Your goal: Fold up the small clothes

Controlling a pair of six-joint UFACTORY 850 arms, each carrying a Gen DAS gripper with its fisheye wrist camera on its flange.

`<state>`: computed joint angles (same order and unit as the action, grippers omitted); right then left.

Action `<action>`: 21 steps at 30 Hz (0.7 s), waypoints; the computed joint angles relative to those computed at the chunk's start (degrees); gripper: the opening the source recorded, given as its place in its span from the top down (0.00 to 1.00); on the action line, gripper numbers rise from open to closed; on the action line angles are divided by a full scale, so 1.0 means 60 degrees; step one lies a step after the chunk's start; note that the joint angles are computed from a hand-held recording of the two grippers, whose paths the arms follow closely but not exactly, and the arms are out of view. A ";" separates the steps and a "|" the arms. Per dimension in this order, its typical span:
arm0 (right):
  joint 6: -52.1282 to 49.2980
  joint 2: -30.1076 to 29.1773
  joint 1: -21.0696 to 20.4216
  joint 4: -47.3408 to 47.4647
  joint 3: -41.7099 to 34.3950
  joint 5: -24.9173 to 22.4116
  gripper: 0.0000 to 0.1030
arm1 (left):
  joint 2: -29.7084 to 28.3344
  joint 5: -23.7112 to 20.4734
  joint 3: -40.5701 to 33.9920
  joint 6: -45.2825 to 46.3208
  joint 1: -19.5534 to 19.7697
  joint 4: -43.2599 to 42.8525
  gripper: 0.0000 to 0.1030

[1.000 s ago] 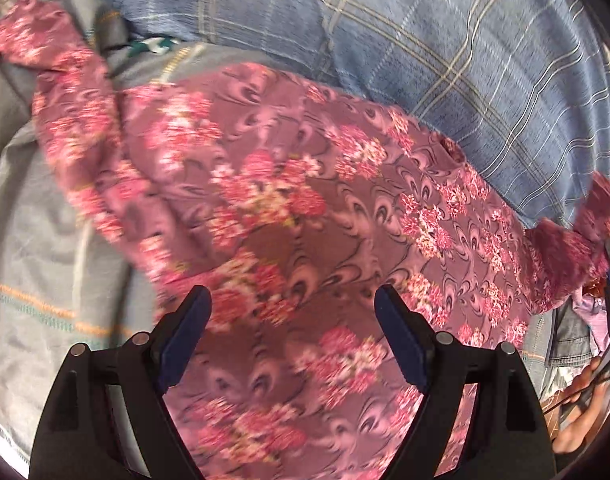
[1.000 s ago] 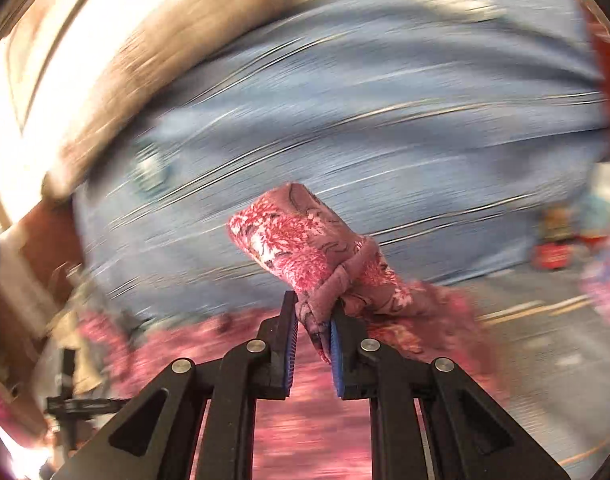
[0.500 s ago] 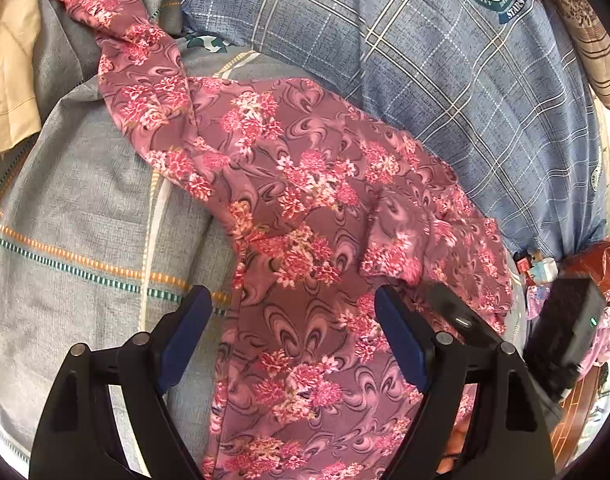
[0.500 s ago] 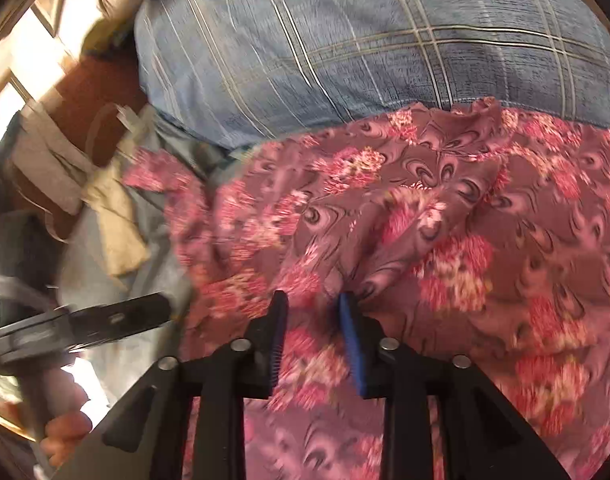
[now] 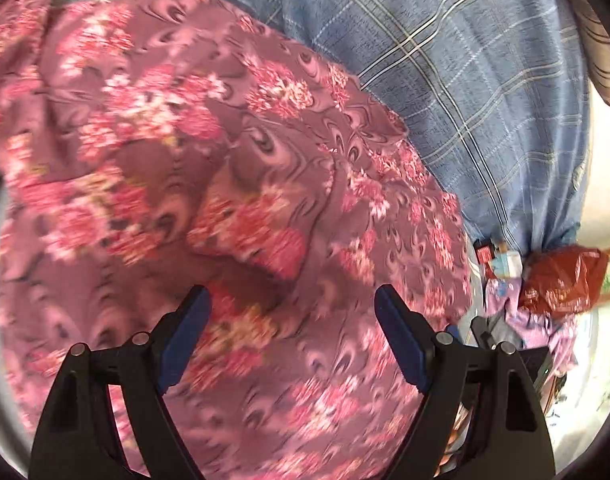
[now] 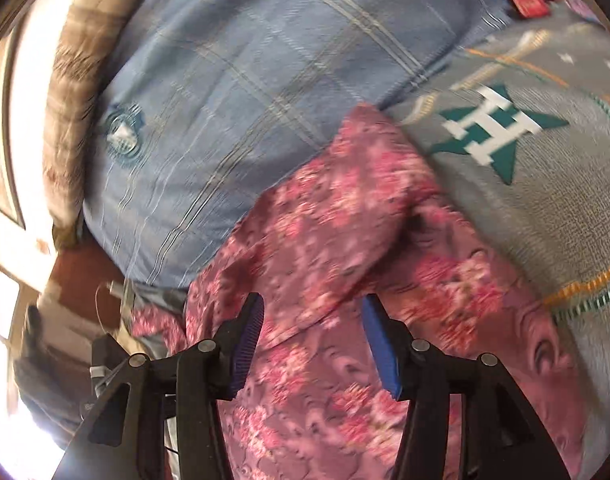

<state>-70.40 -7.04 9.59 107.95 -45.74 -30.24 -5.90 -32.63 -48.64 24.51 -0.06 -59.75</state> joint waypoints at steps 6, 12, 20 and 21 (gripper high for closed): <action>-0.0384 -0.0969 -0.0229 0.1297 -0.0564 -0.0480 0.64 | -0.0406 0.0641 -0.0658 -0.0272 -0.0080 -0.0249 0.94; -0.1220 -0.0809 -0.0236 0.1935 -0.0402 -0.2210 0.94 | 0.0487 0.1974 -0.0327 -0.1148 0.0531 0.1115 0.94; -0.0018 -0.1228 0.0114 0.0598 -0.0404 -0.1525 0.81 | 0.0469 0.1795 0.0405 -0.1366 0.0794 0.1884 0.87; -0.0150 -0.1150 0.0049 0.0940 -0.0310 -0.1594 0.73 | 0.0560 0.1765 0.0452 -0.1064 0.0826 0.1521 0.84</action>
